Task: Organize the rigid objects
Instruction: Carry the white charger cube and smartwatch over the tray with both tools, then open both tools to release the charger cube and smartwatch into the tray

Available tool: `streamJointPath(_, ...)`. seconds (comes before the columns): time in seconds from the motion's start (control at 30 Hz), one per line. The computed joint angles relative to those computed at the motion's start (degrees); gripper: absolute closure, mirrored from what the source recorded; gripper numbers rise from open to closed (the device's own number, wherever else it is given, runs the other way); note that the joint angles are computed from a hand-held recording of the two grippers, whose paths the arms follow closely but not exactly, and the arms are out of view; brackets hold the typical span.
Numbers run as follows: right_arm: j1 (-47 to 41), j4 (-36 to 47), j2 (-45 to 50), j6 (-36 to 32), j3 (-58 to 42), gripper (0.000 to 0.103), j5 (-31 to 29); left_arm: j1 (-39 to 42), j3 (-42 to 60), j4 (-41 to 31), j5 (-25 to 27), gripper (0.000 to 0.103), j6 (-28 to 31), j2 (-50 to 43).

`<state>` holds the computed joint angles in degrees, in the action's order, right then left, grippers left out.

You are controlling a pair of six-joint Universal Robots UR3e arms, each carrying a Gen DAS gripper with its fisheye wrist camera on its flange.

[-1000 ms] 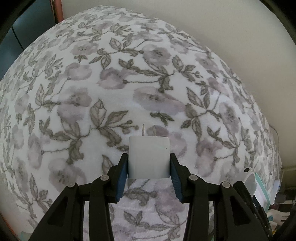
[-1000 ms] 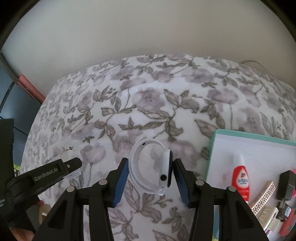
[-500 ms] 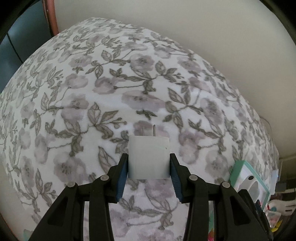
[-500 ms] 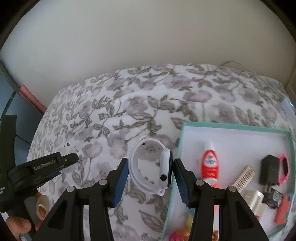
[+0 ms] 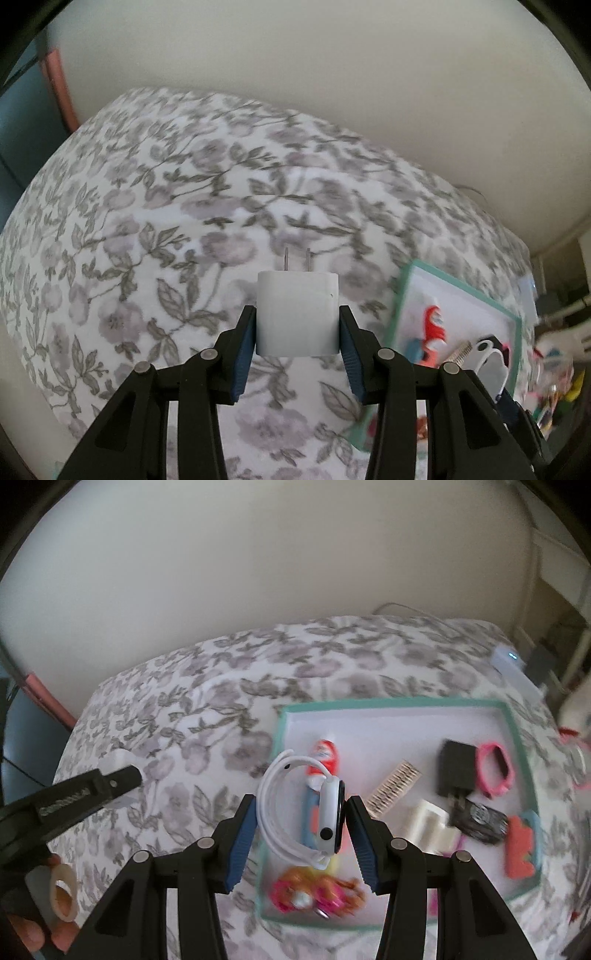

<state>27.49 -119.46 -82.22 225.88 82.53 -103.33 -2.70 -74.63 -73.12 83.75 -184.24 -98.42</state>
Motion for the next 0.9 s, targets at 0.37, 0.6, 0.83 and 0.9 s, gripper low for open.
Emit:
streamJointPath(0.37,-3.1,7.2,-17.1,7.1,15.9,0.051,-4.1,-11.6,-2.6,0.0,-3.6,0.058,1.8,1.2)
streamJointPath(0.6,-7.7,9.2,-23.4,7.9,22.8,0.051,-3.5,-19.7,-1.9,0.6,-2.5,0.058,3.0,-2.5)
streamJointPath(0.83,-11.1,8.6,-26.1,7.4,27.9,0.050,-0.4,-22.1,-3.2,1.5,-2.4,0.058,3.4,-4.1)
streamJointPath(0.9,-11.6,8.3,-26.3,7.0,28.5,0.050,0.3,-22.1,-3.7,2.4,-2.4,0.058,3.6,-3.9)
